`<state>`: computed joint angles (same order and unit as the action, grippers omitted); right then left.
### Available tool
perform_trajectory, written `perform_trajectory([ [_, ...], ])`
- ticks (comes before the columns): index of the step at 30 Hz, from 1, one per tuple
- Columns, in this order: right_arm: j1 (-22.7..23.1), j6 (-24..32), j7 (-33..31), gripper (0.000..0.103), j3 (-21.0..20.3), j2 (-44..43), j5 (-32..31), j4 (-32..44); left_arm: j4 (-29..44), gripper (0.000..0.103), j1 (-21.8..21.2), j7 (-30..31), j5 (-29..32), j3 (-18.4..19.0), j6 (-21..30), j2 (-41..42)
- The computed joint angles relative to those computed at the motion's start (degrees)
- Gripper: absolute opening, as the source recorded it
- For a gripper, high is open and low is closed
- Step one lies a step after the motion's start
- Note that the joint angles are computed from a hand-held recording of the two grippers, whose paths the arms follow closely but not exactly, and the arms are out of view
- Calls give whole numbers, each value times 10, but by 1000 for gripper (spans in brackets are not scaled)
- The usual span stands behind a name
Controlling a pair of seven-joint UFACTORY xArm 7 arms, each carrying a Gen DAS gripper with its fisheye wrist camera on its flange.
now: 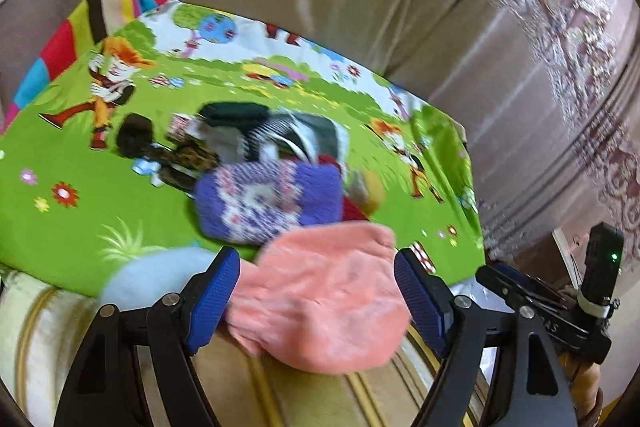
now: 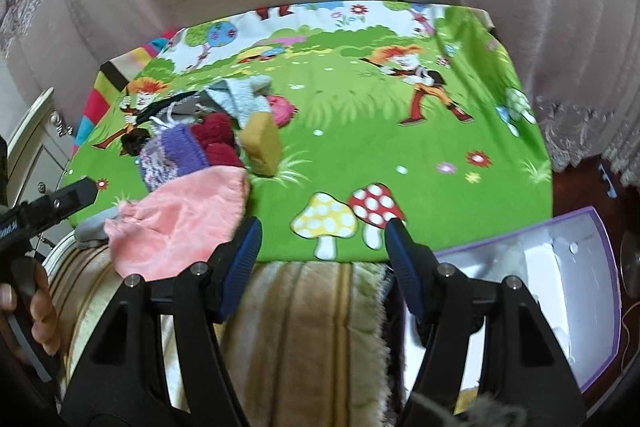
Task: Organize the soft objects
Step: 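Move both grippers back from the box to the pile, then grasp the brown fuzzy sock with the left gripper while the right gripper grasps the dark green knit piece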
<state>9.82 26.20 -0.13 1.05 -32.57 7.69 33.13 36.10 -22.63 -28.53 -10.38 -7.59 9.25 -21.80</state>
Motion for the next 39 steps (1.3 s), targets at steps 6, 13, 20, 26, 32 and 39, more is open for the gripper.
perform_trajectory([
  [6, 17, -9, 6, 73, 12, 50, 6, 49, 17, 80, 54, 0, 20, 17, 15, 6],
  [13, 30, -23, 14, 75, 31, 125, 2, 123, 71, 80, 113, -11, 28, 42, 50, 57],
  [20, 40, -23, 24, 78, 51, 219, -10, 220, 150, 79, 140, 6, -7, 60, 88, 152],
  [26, 52, -14, 45, 79, 67, 299, -27, 311, 191, 73, 160, 21, -34, 56, 91, 222],
  [32, 69, 10, 80, 80, 75, 384, -59, 405, 214, 67, 176, 6, 0, 53, 98, 266],
  [39, 106, 58, 126, 81, 63, 488, -125, 513, 214, 59, 184, 21, -3, 48, 90, 290],
])
